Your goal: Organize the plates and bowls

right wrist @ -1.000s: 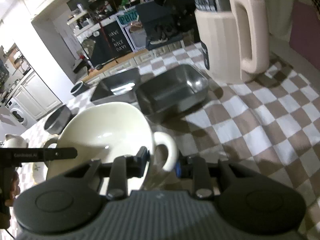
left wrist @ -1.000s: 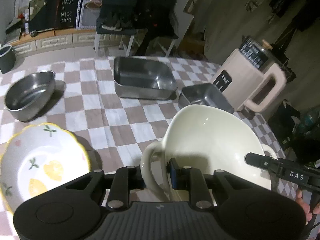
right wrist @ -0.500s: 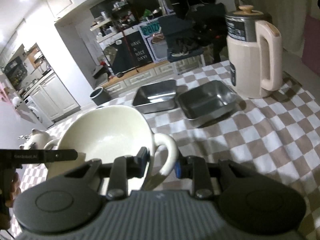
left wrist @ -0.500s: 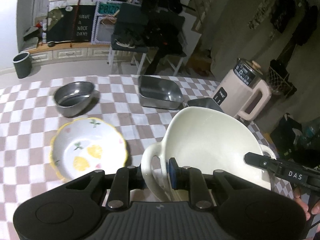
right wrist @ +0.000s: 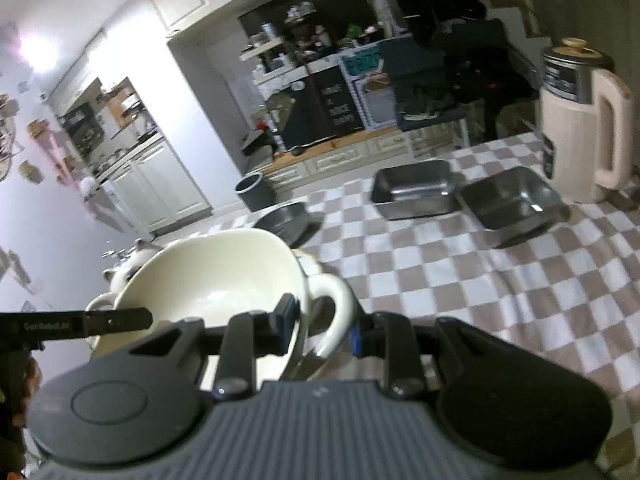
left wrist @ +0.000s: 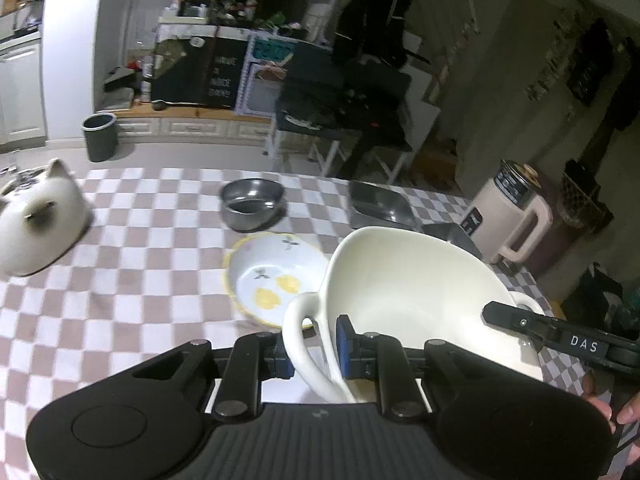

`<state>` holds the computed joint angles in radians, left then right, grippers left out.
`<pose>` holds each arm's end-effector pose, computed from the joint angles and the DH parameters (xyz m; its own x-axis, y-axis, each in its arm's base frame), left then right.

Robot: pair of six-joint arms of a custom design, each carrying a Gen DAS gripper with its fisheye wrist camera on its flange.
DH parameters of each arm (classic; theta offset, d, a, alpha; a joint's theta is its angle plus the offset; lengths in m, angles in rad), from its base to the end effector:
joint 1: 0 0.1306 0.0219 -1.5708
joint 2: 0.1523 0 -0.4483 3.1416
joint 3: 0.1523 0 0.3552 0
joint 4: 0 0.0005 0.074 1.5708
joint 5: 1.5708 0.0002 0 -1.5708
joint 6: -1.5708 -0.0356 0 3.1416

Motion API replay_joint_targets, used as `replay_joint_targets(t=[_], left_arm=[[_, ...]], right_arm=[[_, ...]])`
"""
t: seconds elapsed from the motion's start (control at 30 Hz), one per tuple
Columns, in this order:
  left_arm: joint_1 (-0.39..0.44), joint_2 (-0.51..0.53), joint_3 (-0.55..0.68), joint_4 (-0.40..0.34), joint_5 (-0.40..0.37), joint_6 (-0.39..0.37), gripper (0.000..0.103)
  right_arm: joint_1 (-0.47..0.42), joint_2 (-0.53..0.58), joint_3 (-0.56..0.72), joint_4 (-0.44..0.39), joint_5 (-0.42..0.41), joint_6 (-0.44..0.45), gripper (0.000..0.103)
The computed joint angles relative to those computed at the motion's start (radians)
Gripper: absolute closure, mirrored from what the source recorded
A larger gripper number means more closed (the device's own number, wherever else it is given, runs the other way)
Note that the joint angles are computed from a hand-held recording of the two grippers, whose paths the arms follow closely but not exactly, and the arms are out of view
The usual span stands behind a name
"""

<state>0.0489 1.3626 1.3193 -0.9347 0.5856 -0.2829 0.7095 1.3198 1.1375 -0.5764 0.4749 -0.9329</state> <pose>0.4100 -0.0001 0.4767 -0.7207 0.1976 -0.6644 0.4883 0.8251 -0.2842 0.3171 0.2502 0.4395 -0.5740 0.4488 -0.6849 0.2242 0.8906 0.3957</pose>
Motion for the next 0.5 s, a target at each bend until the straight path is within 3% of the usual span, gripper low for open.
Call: replay_joint_targets(t=[0.2,0.5], left_arm=[[0.113,-0.027,-0.035,0.002,0.034,-0.039,0.082],[0.252,-0.019,-0.089,0.03,0.088,-0.085,0.083]], right_arm=[[0.041,0.052,0.045,0.022,-0.001,0.026,0.072],[0.094,0.131,0.098,0.012,-0.035,-0.007,0.073]])
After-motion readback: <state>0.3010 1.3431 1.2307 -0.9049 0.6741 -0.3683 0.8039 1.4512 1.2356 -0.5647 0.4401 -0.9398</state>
